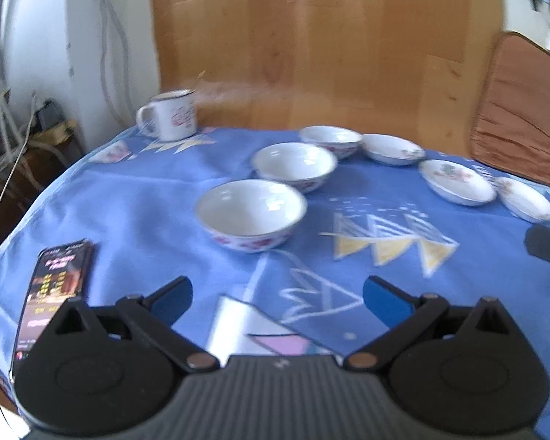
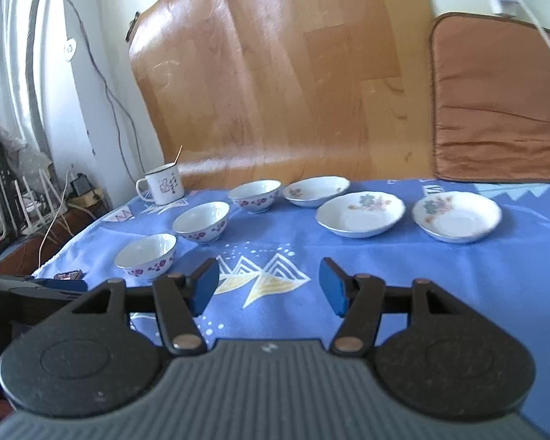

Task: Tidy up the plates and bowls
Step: 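Close the right tool on a floral saucer rim while the left tool grasps another saucer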

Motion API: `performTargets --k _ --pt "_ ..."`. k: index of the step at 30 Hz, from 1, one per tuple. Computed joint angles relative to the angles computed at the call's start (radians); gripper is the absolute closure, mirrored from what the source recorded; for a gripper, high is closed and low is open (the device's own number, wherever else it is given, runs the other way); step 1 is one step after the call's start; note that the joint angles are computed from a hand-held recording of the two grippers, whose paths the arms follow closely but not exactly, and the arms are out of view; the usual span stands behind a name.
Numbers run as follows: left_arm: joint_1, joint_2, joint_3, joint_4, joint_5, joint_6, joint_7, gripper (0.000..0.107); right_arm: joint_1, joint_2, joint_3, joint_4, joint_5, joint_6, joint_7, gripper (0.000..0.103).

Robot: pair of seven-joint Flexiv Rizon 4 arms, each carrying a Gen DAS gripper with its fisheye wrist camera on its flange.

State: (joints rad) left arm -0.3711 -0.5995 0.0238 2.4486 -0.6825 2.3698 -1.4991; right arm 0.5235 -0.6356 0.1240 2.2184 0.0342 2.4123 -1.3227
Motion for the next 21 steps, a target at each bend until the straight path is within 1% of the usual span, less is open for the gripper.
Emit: performTargets --k 4,7,10,12,14,17,18,20,21 --pt "0.082 0.024 0.008 0.023 0.06 -0.027 -0.057 0.004 -0.042 -0.011 0.023 -0.033 -0.093 -0.052 0.033 0.04" --pt "0.137 0.043 0.017 0.037 0.11 -0.02 -0.109 0.004 -0.055 -0.016 0.03 -0.055 -0.142 -0.077 0.051 0.04" --pt "0.205 0.057 0.003 0.035 0.228 -0.006 -0.162 0.004 -0.044 -0.021 0.016 -0.076 -0.149 -0.085 0.037 0.041" --pt "0.255 0.062 -0.024 0.009 0.331 -0.026 -0.186 0.006 -0.045 -0.028 0.006 -0.094 -0.144 -0.097 0.037 0.041" --pt "0.299 0.06 -0.06 -0.041 0.438 -0.069 -0.192 0.008 -0.049 -0.037 -0.006 -0.121 -0.138 -0.126 0.044 0.041" --pt "0.339 0.036 -0.114 -0.151 0.548 -0.16 -0.188 0.013 -0.071 -0.048 -0.024 -0.165 -0.138 -0.187 0.068 0.046" --pt "0.33 0.022 -0.117 -0.194 0.553 -0.192 -0.176 0.014 -0.076 -0.053 -0.034 -0.184 -0.14 -0.211 0.07 0.047" --pt "0.283 -0.014 -0.097 -0.277 0.526 -0.238 -0.14 0.015 -0.084 -0.064 -0.058 -0.229 -0.147 -0.266 0.07 0.049" --pt "0.27 -0.038 -0.097 -0.329 0.517 -0.269 -0.122 0.015 -0.106 -0.072 -0.057 -0.258 -0.166 -0.301 0.081 0.049"
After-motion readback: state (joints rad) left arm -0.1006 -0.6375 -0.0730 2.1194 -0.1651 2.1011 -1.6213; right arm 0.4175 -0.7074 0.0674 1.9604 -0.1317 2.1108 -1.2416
